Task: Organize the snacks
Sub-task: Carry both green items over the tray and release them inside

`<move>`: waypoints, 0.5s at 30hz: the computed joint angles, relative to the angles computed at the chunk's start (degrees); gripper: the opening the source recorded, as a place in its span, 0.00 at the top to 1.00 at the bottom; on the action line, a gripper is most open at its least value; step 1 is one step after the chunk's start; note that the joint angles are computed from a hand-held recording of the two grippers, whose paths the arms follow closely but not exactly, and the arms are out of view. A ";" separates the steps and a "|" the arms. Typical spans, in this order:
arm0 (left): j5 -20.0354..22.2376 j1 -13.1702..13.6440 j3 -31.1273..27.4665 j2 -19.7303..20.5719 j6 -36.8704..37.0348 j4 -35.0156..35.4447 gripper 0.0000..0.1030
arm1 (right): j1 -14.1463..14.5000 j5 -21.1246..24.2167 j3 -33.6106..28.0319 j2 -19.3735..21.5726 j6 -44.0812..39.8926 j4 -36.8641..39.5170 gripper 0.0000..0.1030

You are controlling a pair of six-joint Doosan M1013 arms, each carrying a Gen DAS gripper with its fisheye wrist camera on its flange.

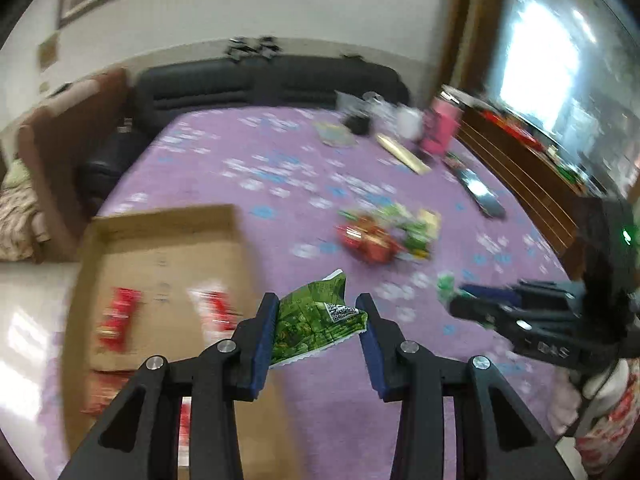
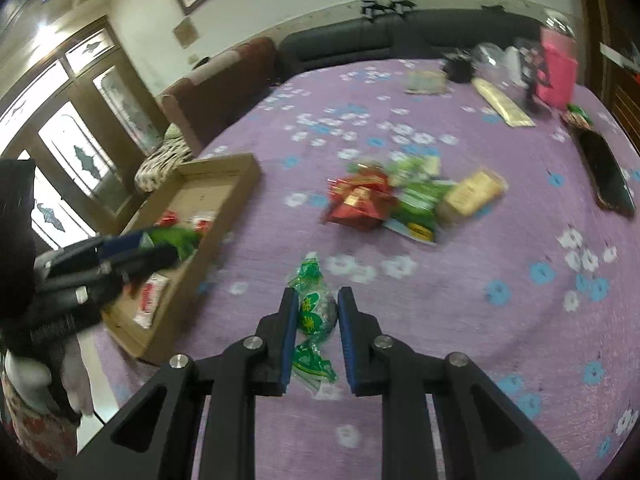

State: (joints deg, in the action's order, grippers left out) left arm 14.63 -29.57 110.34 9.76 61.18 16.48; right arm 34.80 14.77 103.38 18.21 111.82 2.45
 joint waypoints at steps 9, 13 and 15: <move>5.52 5.54 -1.55 0.94 -12.53 11.63 0.60 | 3.26 4.15 -8.84 4.69 -16.99 14.68 0.81; 8.57 7.83 -5.23 4.21 -7.97 6.63 0.60 | 4.44 7.91 -14.10 8.34 -20.37 17.98 0.81; 9.78 8.66 -6.80 5.76 -6.30 4.93 0.60 | 4.64 10.25 -16.63 10.40 -22.44 20.96 0.81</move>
